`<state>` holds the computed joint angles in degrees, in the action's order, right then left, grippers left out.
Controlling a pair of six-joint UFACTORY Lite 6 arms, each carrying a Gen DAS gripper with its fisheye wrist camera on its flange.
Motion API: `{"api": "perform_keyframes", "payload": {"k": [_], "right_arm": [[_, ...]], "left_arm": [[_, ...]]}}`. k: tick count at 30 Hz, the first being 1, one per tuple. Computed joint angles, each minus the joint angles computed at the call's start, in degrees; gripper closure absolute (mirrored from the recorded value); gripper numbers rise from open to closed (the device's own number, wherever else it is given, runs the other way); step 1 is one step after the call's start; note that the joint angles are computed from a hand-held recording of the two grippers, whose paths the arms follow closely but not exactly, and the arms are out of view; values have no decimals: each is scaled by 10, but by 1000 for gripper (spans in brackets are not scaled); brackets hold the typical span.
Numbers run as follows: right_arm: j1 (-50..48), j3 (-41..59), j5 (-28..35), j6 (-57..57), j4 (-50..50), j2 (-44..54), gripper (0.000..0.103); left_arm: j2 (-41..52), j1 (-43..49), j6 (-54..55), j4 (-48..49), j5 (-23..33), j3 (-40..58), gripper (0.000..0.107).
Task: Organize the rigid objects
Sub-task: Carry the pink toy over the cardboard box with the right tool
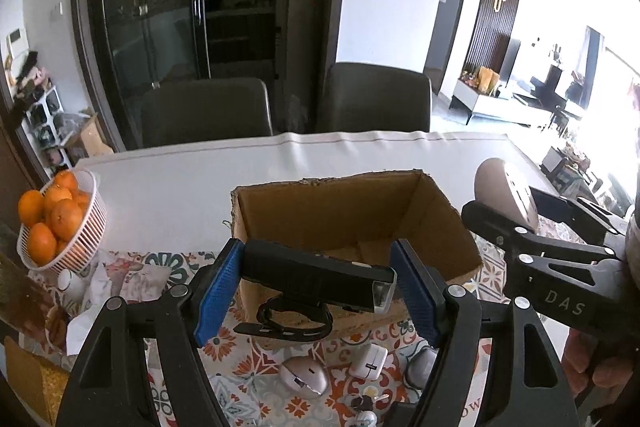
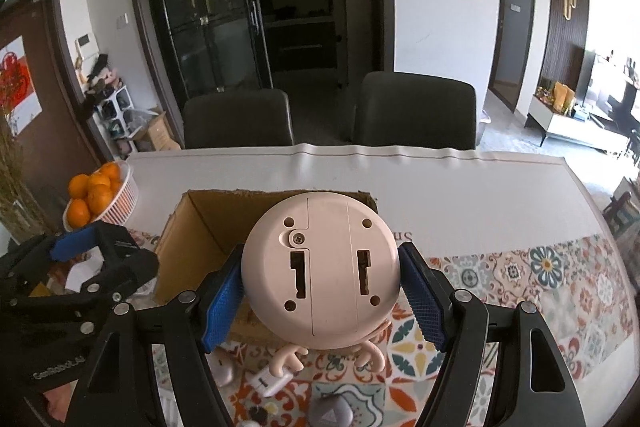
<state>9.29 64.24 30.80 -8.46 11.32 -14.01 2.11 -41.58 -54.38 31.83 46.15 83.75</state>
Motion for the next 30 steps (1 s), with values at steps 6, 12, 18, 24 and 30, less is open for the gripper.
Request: {"api": "perform_keyframes", "payload": {"k": [6,12,18,24,30], "right_arm": [[-6,76,32,-23,15,78,29],[-17,154,82,-57,43,178,29],[-34,228,132,-76,71,266,29],[-26,271,166,-65,52,318,29],[-21,278,177,-60,30,335,29]], "left_arm": [[63,41,75,-65,12,69,33],[135,77,137,-123,41,146,33],[208,96,170,-148,80,230,33],[255,115,203,-193,102,271,33],[272,125,223,-226,111,271,34]]}}
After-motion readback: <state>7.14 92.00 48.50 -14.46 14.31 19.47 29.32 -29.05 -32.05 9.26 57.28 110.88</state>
